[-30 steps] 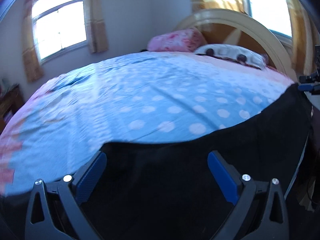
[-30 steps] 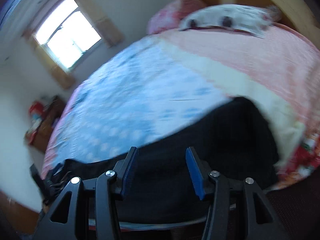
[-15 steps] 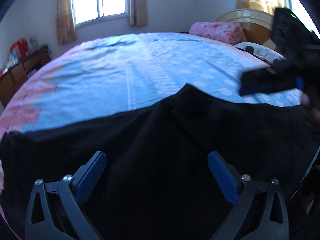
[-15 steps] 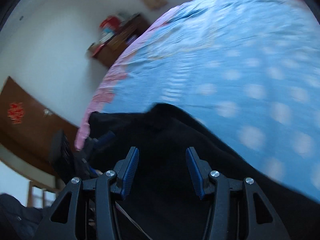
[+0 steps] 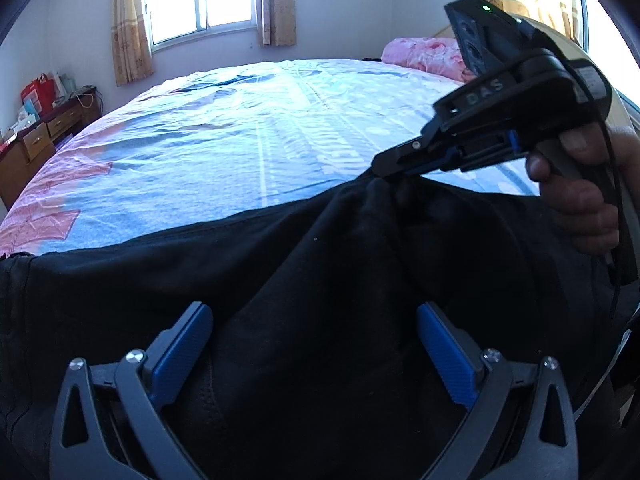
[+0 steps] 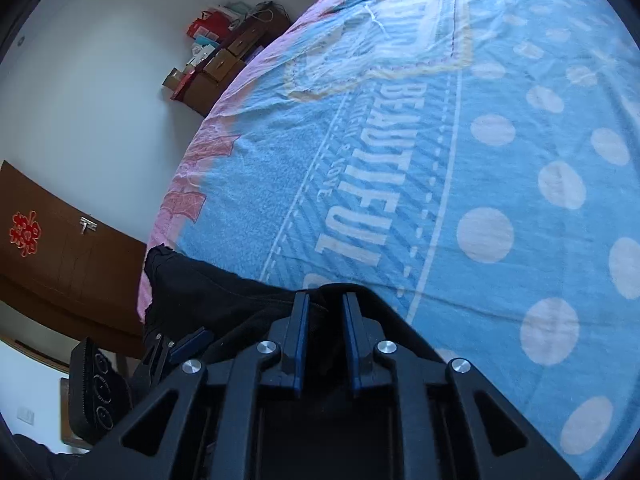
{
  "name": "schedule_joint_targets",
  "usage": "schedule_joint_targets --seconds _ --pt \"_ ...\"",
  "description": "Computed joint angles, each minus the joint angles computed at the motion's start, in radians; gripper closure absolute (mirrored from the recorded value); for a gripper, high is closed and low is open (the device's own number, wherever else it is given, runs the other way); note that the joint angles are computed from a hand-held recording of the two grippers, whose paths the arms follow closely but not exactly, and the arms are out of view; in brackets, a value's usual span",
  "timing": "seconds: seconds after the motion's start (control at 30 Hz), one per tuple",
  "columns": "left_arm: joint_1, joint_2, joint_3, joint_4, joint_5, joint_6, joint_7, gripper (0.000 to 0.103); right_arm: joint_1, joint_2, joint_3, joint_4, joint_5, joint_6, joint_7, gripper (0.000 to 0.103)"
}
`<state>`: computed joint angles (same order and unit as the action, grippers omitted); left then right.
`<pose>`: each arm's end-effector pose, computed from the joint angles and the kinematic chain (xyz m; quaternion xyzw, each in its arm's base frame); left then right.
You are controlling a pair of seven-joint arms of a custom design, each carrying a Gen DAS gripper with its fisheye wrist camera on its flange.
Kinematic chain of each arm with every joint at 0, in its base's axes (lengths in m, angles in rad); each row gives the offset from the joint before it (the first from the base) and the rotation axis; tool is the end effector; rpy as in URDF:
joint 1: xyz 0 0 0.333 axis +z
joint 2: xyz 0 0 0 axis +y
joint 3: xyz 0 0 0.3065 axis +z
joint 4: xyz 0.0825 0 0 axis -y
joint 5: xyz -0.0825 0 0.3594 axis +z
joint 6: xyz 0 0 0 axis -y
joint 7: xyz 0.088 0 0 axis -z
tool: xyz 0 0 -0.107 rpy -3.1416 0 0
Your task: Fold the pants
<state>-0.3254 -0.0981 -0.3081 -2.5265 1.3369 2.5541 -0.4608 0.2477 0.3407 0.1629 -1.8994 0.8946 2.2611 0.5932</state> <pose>0.3489 -0.2720 0.3237 -0.7325 0.5595 -0.2347 0.3087 0.5532 0.2567 0.3423 -0.8620 0.3556 0.1688 0.3194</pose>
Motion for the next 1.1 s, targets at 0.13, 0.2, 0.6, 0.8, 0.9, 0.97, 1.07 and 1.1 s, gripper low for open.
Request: schedule_joint_targets --seconds 0.13,0.2,0.6,0.8,0.9,0.97,1.07,1.1 --pt "-0.002 0.002 -0.001 0.0 0.006 -0.003 -0.004 0.0 0.008 0.042 0.0 0.021 -0.011 0.056 0.025 0.103" --pt "-0.005 0.001 -0.002 0.001 -0.007 -0.007 0.007 0.0 -0.022 0.069 0.009 0.053 0.018 -0.002 0.018 0.103" --pt "-0.026 0.007 -0.031 0.076 -0.023 -0.008 0.025 0.0 -0.177 -0.233 -0.126 -0.213 0.219 -0.05 -0.139 0.047" --pt "-0.049 0.153 -0.005 0.218 0.018 0.015 0.118 0.0 -0.225 -0.329 -0.217 -0.349 0.201 0.079 -0.16 0.046" --pt "-0.078 0.23 0.01 0.28 -0.063 -0.042 0.221 0.0 -0.25 -0.29 -0.237 -0.351 0.196 0.163 -0.139 0.046" --pt "-0.095 0.228 0.022 0.281 -0.058 -0.048 0.218 0.0 -0.28 -0.251 -0.243 -0.321 0.279 0.158 -0.217 0.048" --pt "-0.104 0.204 0.021 0.285 -0.181 -0.057 0.316 0.0 -0.321 -0.233 -0.246 -0.287 0.313 0.091 -0.201 0.05" --pt "-0.11 0.196 0.02 0.283 -0.182 -0.062 0.313 0.0 -0.326 -0.26 -0.244 -0.303 0.317 0.094 -0.201 0.05"
